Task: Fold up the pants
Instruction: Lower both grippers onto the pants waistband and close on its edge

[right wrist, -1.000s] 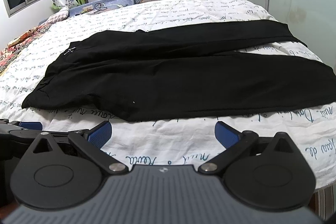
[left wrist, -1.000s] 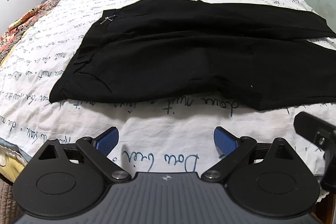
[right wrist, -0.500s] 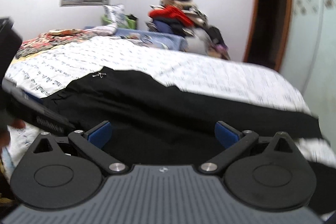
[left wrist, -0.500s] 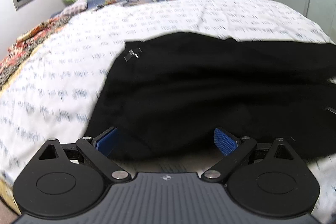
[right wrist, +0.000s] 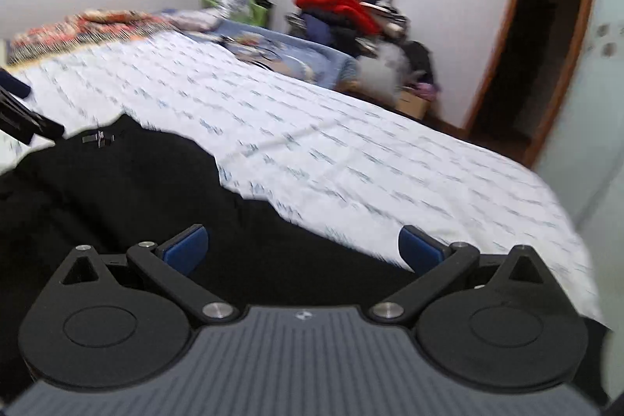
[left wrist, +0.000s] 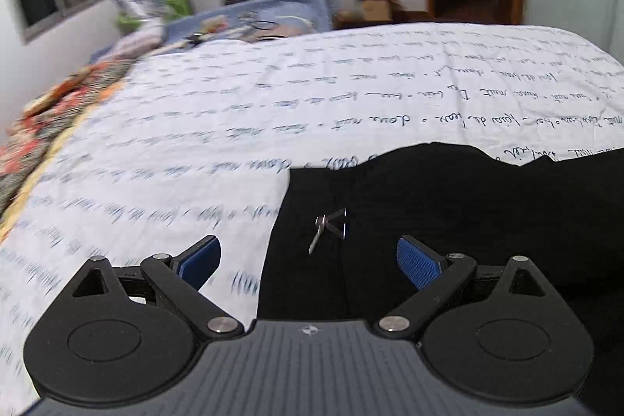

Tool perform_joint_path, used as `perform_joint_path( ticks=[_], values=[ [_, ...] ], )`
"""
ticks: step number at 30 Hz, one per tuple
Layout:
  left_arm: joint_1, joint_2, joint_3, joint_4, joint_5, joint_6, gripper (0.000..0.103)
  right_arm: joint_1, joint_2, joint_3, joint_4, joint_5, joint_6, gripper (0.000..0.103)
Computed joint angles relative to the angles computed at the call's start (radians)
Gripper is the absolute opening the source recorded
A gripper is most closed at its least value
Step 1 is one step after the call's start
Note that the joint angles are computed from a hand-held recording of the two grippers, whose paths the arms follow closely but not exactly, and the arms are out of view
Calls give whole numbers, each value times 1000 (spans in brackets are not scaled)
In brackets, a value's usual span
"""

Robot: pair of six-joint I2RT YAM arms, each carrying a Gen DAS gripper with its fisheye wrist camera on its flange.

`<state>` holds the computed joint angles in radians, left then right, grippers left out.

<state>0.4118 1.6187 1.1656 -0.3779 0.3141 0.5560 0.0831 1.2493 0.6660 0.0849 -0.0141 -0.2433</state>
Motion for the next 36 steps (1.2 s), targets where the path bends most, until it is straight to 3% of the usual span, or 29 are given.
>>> perform_joint_path(
  ticks=[2,6,9,15,17,20,24,26,27,31,35,36],
  values=[
    [-15,95,88,-6,-10,12,98,-62,129,85,13,-136,-49,103],
    [-22,233,203,0,17,62,98,-95,371,304,-101,-194,-137,103],
    [-10,352,342,-86,96,118,98,-130,498,457,-200,-303,-198,94],
    [-3,521,524,-167,198,172,98,-146,712,752,-417,-376,-256,77],
    [4,580,607,-242,258,206,98,-151,769,830,-496,-414,-269,69],
    [10,675,754,-383,341,252,98,-158,806,880,-580,-468,-318,68],
    [-3,789,927,-514,339,243,98,-160,839,910,-628,-500,-358,69],
    [-6,779,903,-486,344,229,97,-170,855,937,-653,-529,-349,58],
    [-11,769,885,-471,335,228,97,-174,861,952,-669,-547,-346,44],
    [-16,687,760,-376,285,218,57,-176,849,942,-675,-554,-359,13],
    [7,627,703,-354,296,197,33,-156,776,846,-595,-500,-366,7],
    [11,602,668,-319,298,179,21,-145,750,812,-560,-473,-363,6]
  ],
)
